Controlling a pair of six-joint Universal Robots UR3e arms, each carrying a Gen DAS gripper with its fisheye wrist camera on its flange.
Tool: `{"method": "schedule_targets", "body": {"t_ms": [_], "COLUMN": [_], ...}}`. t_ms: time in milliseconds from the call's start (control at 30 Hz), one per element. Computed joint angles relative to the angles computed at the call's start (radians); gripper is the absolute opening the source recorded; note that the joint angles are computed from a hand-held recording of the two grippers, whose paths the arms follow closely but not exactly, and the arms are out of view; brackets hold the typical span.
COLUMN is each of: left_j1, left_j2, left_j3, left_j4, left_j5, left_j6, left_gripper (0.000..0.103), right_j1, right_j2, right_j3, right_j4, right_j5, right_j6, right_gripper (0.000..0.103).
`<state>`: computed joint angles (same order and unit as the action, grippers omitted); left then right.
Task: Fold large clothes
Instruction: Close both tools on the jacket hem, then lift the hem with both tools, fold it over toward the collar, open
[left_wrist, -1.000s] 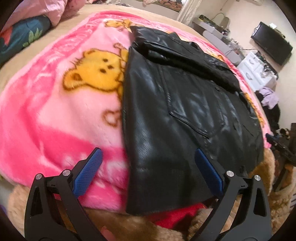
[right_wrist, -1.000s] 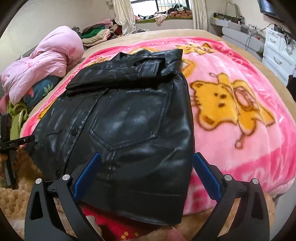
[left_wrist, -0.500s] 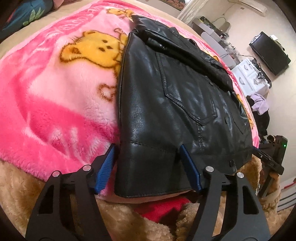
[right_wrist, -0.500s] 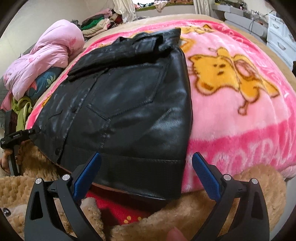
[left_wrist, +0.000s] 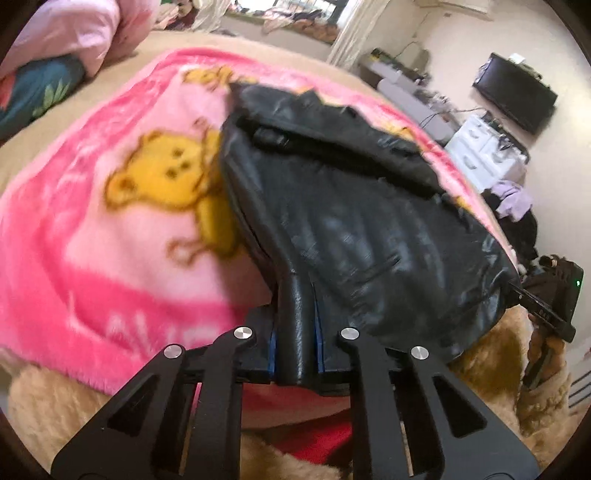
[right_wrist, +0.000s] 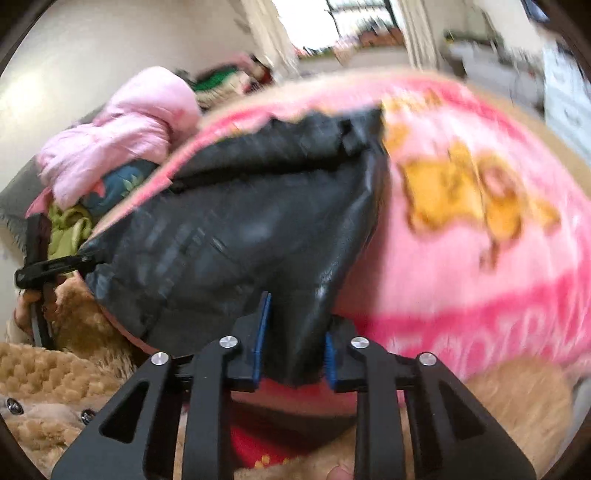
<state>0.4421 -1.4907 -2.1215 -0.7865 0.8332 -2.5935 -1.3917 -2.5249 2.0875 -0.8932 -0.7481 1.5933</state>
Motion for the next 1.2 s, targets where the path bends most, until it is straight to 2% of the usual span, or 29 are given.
{"method": "schedule_targets", "body": {"t_ms": [67,100,200,267,333,400,467,533,600,733,833,933,1100,1200], "left_j1": [-0.008,-0.013,-0.028,-0.043,-0.057,-0.08,-0.101,-0.119,-0.146,-0.198,-0.234,-0.262,-0.3,-0.313], "left_j2": [-0.016,-0.03,-0.076,-0.119,-0.149,-0.197,-0.246,-0.3,-0.36,-0.481,-0.588,-0.71,-0.888,-1.014], "left_j3": [0.038,0.065,0.141,0.208,0.253,0.322,0.393,0.472,0.561,0.751,0.921,1.118,1.416,1.64], "left_j4": [0.002,0.006,0.033,0.062,0.105,0.171,0.221,0.242,0.264,0.258,0.218,0.141,0.014,-0.104], "left_j5": [-0.02,-0.035,-0.08,-0.105,-0.109,-0.098,-0.083,-0.076,-0.053,-0.004,0.038,0.066,0.123,0.151], "left_j6": [-0.023,-0.04,-0.113,-0.177,-0.243,-0.322,-0.382,-0.426,-0.476,-0.537,-0.566,-0.582,-0.592,-0.588], "left_gripper": [0.006,0.006,0.006,0.006,0.006,0.006,0.006,0.006,0.006,0.006,0.007,0.008,0.008,0.008], "right_j1": [-0.038,-0.019,0.082,0.166,0.211,0.265,0.335,0.395,0.475,0.6,0.656,0.709,0.791,0.828], "right_j2": [0.03,0.055,0.138,0.218,0.275,0.35,0.433,0.522,0.654,0.858,0.994,1.11,1.271,1.365], "right_j3": [-0.082,-0.104,-0.12,-0.127,-0.138,-0.146,-0.131,-0.141,-0.191,-0.316,-0.418,-0.533,-0.729,-0.849], "right_j4": [0.142,0.131,-0.024,-0.193,-0.302,-0.473,-0.761,-0.99,-1.245,-1.553,-1.665,-1.705,-1.687,-1.652], "right_j5": [0.051,0.081,0.157,0.211,0.25,0.295,0.306,0.301,0.274,0.169,0.124,0.066,-0.044,-0.104], "right_j6": [-0.111,-0.096,0.042,0.2,0.304,0.462,0.686,0.857,1.052,1.302,1.429,1.5,1.536,1.553], "right_gripper": [0.015,0.014,0.013,0.012,0.012,0.012,0.012,0.012,0.012,0.012,0.012,0.012,0.012,0.012]}}
